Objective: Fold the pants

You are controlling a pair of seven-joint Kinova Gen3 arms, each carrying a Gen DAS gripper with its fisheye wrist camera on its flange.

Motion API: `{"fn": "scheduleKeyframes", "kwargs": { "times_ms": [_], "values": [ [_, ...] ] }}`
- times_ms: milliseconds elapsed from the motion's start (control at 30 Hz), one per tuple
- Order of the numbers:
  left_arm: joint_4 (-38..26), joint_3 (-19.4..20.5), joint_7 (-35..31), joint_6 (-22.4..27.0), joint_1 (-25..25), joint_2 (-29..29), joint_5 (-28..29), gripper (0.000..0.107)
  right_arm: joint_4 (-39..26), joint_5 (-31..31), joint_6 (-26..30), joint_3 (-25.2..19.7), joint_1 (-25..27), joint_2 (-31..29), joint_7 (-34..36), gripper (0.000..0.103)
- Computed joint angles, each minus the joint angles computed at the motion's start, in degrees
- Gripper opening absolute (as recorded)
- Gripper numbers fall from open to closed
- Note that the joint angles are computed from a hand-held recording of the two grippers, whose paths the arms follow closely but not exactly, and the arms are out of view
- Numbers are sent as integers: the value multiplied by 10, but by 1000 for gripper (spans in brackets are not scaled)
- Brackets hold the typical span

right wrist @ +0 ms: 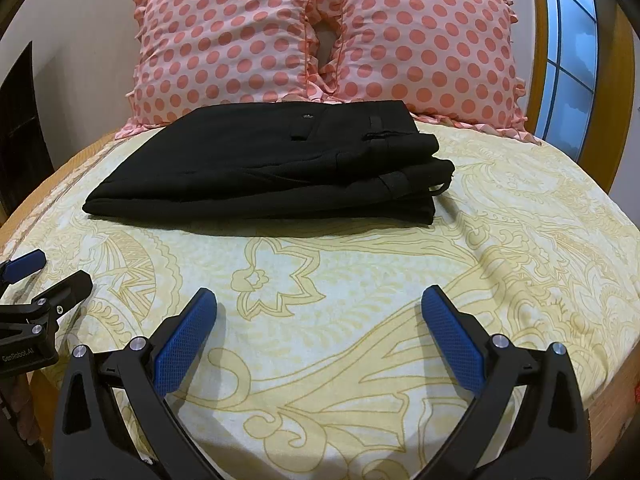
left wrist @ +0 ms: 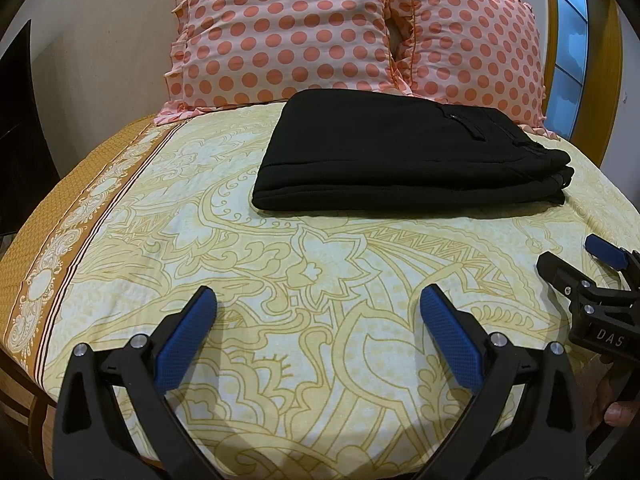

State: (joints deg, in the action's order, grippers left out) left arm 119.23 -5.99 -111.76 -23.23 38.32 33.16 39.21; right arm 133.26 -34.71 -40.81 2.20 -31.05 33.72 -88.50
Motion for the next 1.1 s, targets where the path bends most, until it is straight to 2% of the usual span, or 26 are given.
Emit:
{"fn": "scheduleKeyframes", "kwargs": {
  "times_ms": [1100],
  "values": [
    [1, 3, -2, -3, -1, 0, 2, 101, 2, -1, -7, -2, -1, 4, -3, 102]
  ]
}}
